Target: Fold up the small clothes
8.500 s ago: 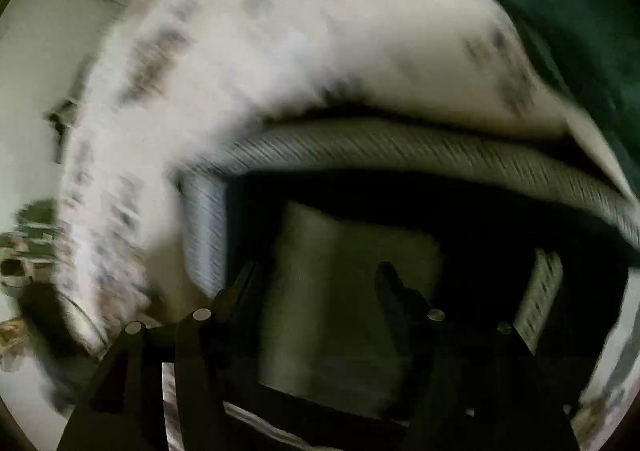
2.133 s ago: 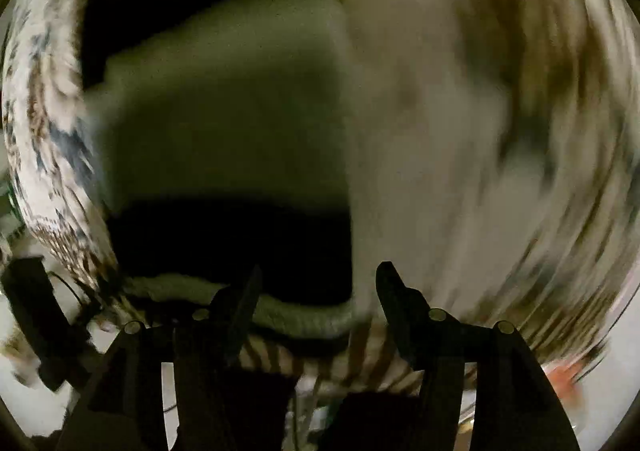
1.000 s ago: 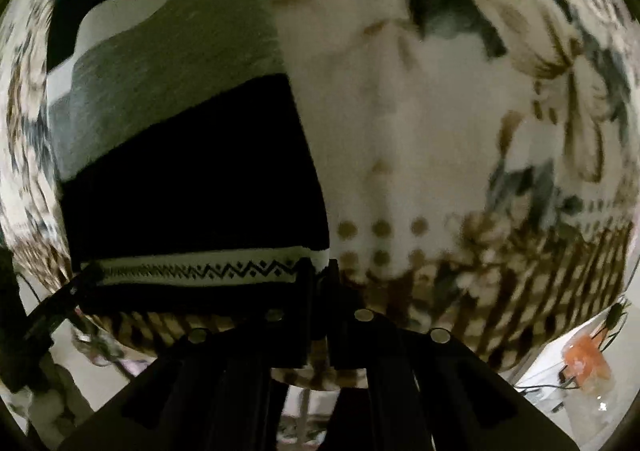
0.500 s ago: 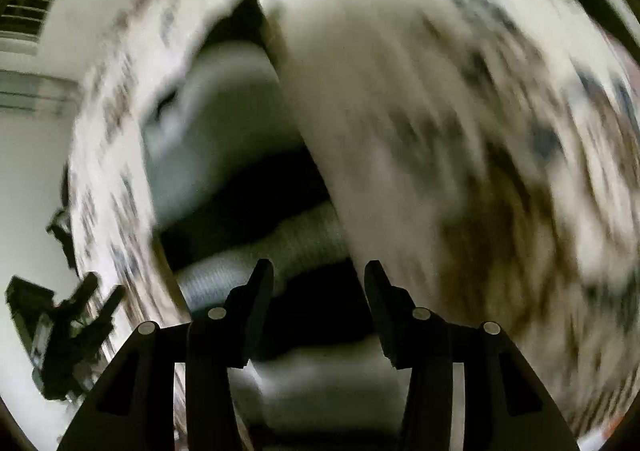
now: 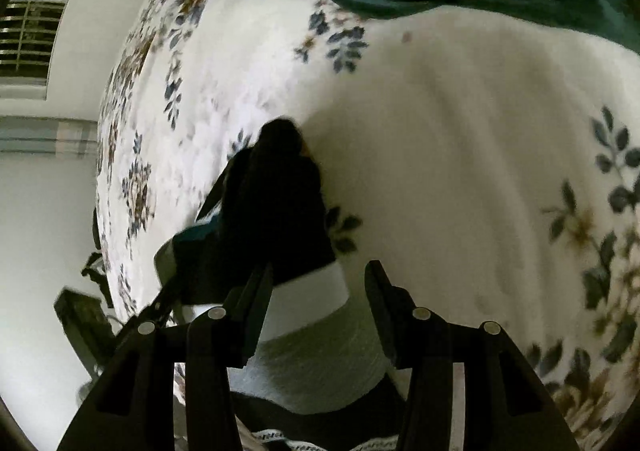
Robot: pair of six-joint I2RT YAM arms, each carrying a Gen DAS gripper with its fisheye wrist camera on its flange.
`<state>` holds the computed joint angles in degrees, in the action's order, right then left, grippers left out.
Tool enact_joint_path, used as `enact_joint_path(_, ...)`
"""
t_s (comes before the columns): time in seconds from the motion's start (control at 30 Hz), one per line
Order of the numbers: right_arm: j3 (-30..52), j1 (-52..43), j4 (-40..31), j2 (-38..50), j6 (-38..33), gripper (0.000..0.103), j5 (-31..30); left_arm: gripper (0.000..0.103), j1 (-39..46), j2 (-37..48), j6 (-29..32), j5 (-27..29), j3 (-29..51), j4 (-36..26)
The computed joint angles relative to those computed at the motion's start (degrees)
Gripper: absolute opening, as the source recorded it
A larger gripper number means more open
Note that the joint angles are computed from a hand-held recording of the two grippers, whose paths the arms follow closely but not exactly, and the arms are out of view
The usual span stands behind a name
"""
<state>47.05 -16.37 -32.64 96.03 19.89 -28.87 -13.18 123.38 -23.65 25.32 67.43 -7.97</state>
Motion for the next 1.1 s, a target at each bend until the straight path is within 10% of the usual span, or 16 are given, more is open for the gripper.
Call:
enact_joint_path(0.27,9.92,2.38,4.35,14.96,2.35,0.046,-1.98,0.009,1.76,4.56,0.47,1.27,4.30,-2.17)
enact_joint_path(0.3,10.41,3.07,5.13,15.33,2.56,0.007,-1.49,0.009,1.83,4.52,0.40,1.51,4.43,-2.22)
enact_joint_path(0.63,19.97,7.83,1.19,22.69,2.04,0.004,13.00,0.014,2.60,10.67,0.17,4.04,9.72,-4.13)
enact_joint_path(0.73,21.37,5.41,-3.17,22.11,1.00,0.022,8.36,0.032,3.46,8.09,1.67,5.99,9.13,-7.40)
enact_joint_path(0.8,18.31,3.84,-4.71,17.71,-1.99,0.060,6.14,0.061,3.99,3.00,3.55,6.53,4.40,-6.39)
enact_joint_path(1.1,-10.43,-6.29,-17.84,-9.47,-20.93,0.067,-0.83,0.071,7.62,-20.56,6.35,12.69,-25.84,-5.64)
